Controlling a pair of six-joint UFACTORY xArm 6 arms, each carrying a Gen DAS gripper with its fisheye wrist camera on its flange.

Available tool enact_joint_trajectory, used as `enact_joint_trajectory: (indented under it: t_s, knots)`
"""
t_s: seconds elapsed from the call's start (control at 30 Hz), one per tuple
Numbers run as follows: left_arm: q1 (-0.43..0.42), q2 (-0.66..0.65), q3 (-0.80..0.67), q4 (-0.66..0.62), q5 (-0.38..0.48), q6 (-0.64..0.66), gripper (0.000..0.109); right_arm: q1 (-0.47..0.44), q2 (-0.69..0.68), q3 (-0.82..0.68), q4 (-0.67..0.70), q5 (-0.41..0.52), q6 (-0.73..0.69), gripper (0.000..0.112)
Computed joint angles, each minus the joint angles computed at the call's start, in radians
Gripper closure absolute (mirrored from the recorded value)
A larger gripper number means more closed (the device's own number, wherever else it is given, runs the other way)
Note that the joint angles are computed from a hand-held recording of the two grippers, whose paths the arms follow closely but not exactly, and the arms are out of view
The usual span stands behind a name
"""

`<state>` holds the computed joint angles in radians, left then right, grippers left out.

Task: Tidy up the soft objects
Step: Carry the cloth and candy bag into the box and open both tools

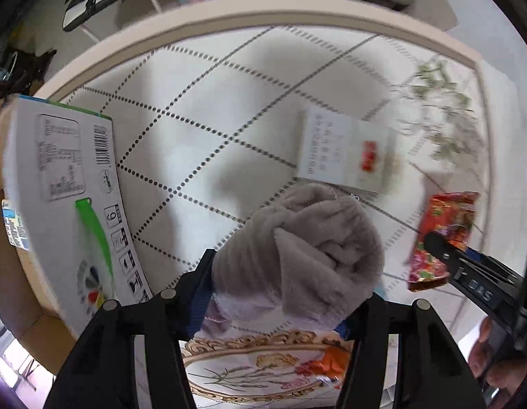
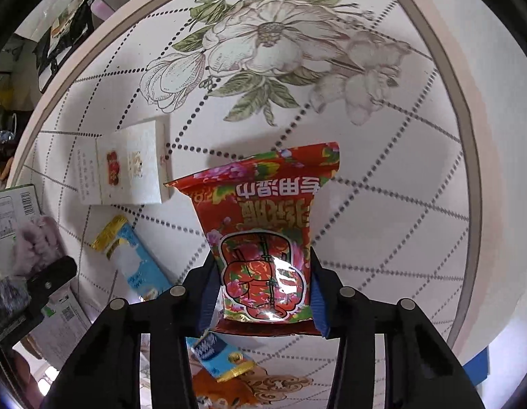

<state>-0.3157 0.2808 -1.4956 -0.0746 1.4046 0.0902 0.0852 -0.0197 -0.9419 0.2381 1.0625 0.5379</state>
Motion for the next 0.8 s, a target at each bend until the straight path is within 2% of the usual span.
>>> enact_joint_trajectory:
  t_s: [0.2, 0.3, 0.4, 0.6, 0.8]
  knots:
    - [0.046, -0.183, 0.074, -0.109, 0.017, 0.095, 0.054, 0.04, -0.171, 0.028, -0.01, 0.034, 0.033, 0.065]
    - [0.076, -0.184, -0.016, -0.154, 0.071, 0.117, 0.054, 0.101, -0.223, -0.02, -0.028, 0.062, 0.072, 0.065]
    - [0.105, -0.202, -0.061, -0.178, 0.084, 0.128, 0.054, 0.142, -0.231, -0.102, -0.028, 0.084, 0.076, 0.065]
    - [0.274, -0.25, -0.123, -0.206, 0.162, 0.206, 0.054, 0.348, -0.145, -0.31, -0.018, 0.09, 0.169, 0.065]
    - [0.467, -0.231, -0.163, -0.193, 0.181, 0.275, 0.054, 0.513, 0.101, -0.61, -0.008, 0.124, 0.215, 0.065]
